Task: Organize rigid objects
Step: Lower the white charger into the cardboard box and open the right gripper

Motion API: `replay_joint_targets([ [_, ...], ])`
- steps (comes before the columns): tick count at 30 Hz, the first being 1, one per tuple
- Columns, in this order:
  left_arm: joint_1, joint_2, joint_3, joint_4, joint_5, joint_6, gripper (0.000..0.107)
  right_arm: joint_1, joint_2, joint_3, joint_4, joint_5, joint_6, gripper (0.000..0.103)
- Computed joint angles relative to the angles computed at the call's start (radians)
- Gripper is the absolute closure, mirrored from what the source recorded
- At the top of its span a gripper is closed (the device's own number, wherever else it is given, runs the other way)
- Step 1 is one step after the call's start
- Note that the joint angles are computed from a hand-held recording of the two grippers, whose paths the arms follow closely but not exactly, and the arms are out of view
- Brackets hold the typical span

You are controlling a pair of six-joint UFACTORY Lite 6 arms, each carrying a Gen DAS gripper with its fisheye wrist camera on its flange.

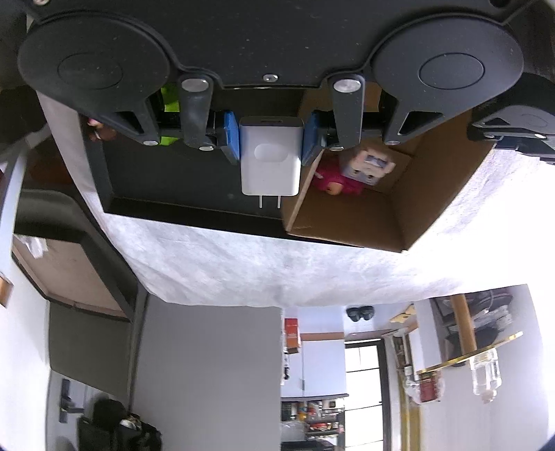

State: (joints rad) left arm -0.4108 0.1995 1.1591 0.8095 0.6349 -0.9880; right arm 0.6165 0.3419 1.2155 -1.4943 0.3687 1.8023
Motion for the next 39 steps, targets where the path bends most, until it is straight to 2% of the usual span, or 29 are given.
replay_joint_targets([
  [17, 0.052, -0.024, -0.018, -0.084, -0.06, 0.051, 0.093, 0.028, 0.14, 0.182, -0.04, -0.068, -0.094, 0.067],
  [28, 0.064, -0.026, -0.015, -0.118, -0.071, 0.072, 0.092, 0.033, 0.223, 0.3, 0.086, -0.047, -0.256, 0.066],
  [29, 0.062, -0.026, -0.014, -0.117, -0.069, 0.072, 0.092, 0.036, 0.239, 0.323, 0.131, -0.023, -0.295, 0.065],
  [30, 0.062, -0.027, -0.015, -0.117, -0.07, 0.072, 0.092, 0.041, 0.254, 0.345, 0.17, 0.012, -0.326, 0.056],
  [32, 0.063, -0.028, -0.017, -0.115, -0.07, 0.073, 0.092, 0.039, 0.255, 0.347, 0.19, 0.029, -0.351, 0.046],
  [36, 0.059, -0.027, -0.015, -0.105, -0.063, 0.063, 0.092, 0.036, 0.202, 0.272, 0.131, 0.039, -0.293, 0.039],
  [39, 0.049, -0.026, -0.012, -0.092, -0.051, 0.051, 0.092, 0.023, 0.155, 0.206, 0.144, 0.024, -0.303, 0.039],
])
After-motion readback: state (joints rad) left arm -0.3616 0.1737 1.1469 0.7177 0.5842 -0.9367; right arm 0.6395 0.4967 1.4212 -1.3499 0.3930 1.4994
